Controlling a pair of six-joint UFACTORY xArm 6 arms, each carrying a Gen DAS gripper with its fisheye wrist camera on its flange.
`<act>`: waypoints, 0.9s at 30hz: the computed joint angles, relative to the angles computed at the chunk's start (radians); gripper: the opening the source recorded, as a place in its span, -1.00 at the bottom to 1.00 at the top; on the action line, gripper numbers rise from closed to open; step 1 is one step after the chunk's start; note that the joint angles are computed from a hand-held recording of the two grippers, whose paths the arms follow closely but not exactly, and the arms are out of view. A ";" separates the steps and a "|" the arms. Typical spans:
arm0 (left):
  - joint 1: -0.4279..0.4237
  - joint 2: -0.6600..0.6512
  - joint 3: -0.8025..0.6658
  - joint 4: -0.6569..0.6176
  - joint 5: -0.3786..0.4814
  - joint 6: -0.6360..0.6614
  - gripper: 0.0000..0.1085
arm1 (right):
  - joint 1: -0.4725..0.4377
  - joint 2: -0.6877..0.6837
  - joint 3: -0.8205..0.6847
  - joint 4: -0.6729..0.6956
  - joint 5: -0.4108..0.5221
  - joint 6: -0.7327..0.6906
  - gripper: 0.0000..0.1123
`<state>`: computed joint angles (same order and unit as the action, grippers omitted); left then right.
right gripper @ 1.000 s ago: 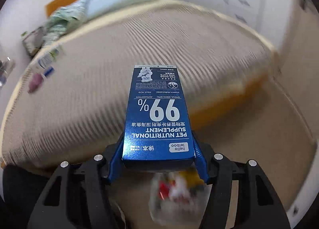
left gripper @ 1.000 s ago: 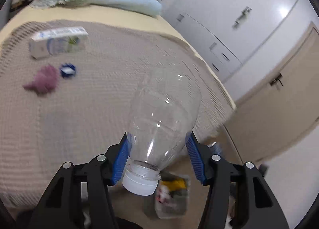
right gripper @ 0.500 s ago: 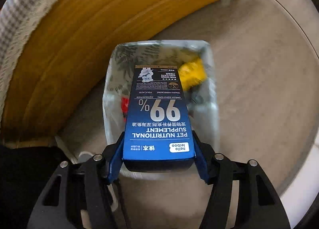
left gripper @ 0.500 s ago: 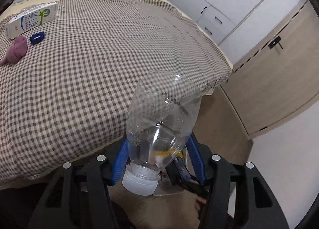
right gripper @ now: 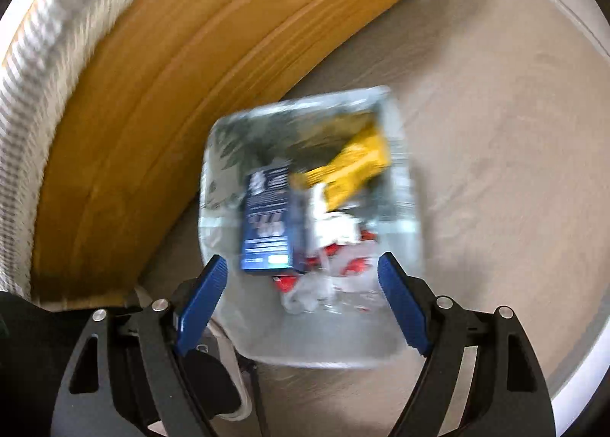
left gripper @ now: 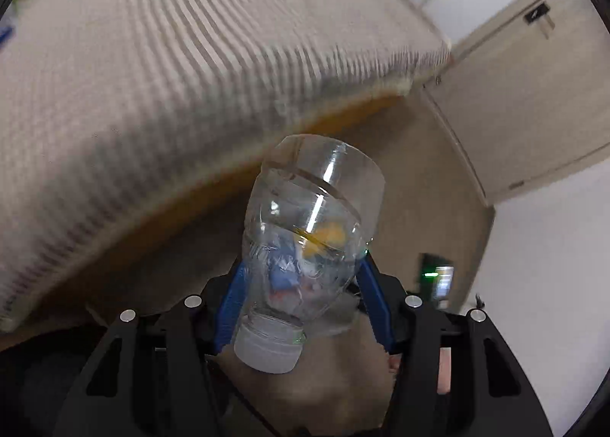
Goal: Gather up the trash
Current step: 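Carry the bottle and blue box to the bin and release both, then move both open tools back toward the bed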
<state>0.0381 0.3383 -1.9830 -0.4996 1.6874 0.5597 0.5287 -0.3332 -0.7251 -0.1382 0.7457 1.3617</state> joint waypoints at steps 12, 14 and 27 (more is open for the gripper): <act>-0.293 0.026 0.433 0.174 -0.164 -0.026 0.13 | 0.057 -0.261 0.146 -0.062 0.197 0.164 0.38; -0.327 0.036 0.468 0.220 -0.264 -0.053 0.60 | 0.061 -0.246 0.151 -0.037 0.186 0.134 0.38; -0.247 -0.005 0.441 0.185 -0.339 -0.078 0.60 | 0.070 -0.102 0.093 0.042 0.089 0.007 0.38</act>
<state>-0.2084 0.3329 -1.5416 -0.3142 1.3484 0.4814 0.5991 -0.4347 -0.6325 -0.0960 0.8348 1.3685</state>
